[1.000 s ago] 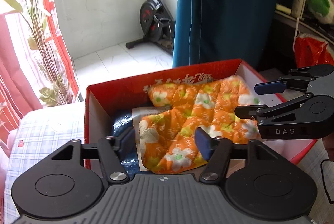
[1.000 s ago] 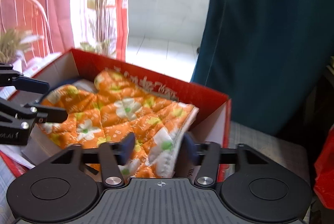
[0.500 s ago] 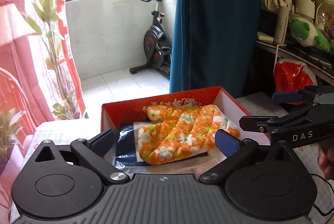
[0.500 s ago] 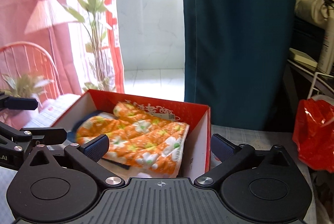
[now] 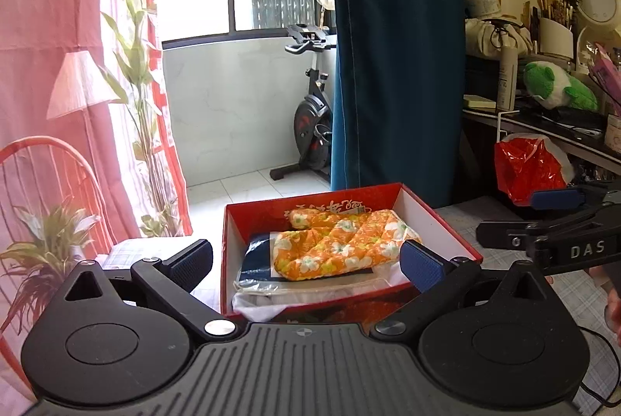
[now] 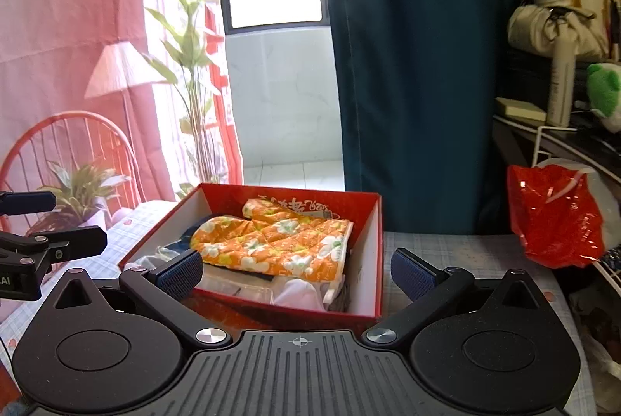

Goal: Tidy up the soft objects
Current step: 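Lower the orange cloth into the box and open both tools, then move both tools down to the black eye mask on the table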

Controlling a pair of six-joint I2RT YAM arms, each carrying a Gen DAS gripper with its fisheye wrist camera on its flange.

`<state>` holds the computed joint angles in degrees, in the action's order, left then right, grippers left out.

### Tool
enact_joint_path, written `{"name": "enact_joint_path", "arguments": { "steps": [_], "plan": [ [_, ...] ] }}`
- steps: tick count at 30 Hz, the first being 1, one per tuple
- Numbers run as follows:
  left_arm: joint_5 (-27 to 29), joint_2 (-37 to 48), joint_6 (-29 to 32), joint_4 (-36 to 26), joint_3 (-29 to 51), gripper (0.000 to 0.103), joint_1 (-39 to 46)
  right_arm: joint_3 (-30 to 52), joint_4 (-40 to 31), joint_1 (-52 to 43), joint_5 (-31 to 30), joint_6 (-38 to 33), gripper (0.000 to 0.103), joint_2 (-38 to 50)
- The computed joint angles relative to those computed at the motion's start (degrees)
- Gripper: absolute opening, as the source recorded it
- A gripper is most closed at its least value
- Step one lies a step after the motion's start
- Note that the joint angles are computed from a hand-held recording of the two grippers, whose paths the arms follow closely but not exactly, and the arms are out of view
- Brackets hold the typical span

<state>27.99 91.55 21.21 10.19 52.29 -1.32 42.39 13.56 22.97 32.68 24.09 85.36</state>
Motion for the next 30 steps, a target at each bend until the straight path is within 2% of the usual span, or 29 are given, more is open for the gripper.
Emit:
{"name": "enact_joint_path", "arguments": {
  "steps": [7, 13, 21, 27, 30],
  "plan": [
    [3.1, -4.9, 0.6, 1.6, -7.1, 0.103, 3.4, -9.4, 4.0, 5.1, 5.3, 2.1, 0.103, -6.8],
    [4.9, -6.3, 0.5, 3.6, -11.6, 0.103, 5.9, -14.9, 7.1, 8.5, 9.0, 6.0, 0.103, -8.6],
    [3.2, -3.7, 0.7, 8.5, -15.0, 0.103, 6.4, -17.0, 9.7, 12.9, 13.3, 9.0, 0.103, -3.9],
    [2.7, 0.2, 0.5, 10.5, -15.6, 0.103, 7.0, -17.9, 12.8, 14.3, 13.2, 12.1, 0.103, 1.4],
    [1.8, 1.9, 0.3, 10.8, -15.6, 0.103, 7.1, -17.3, 12.1, 14.5, 13.6, 15.2, 0.103, 4.4]
  ]
}}
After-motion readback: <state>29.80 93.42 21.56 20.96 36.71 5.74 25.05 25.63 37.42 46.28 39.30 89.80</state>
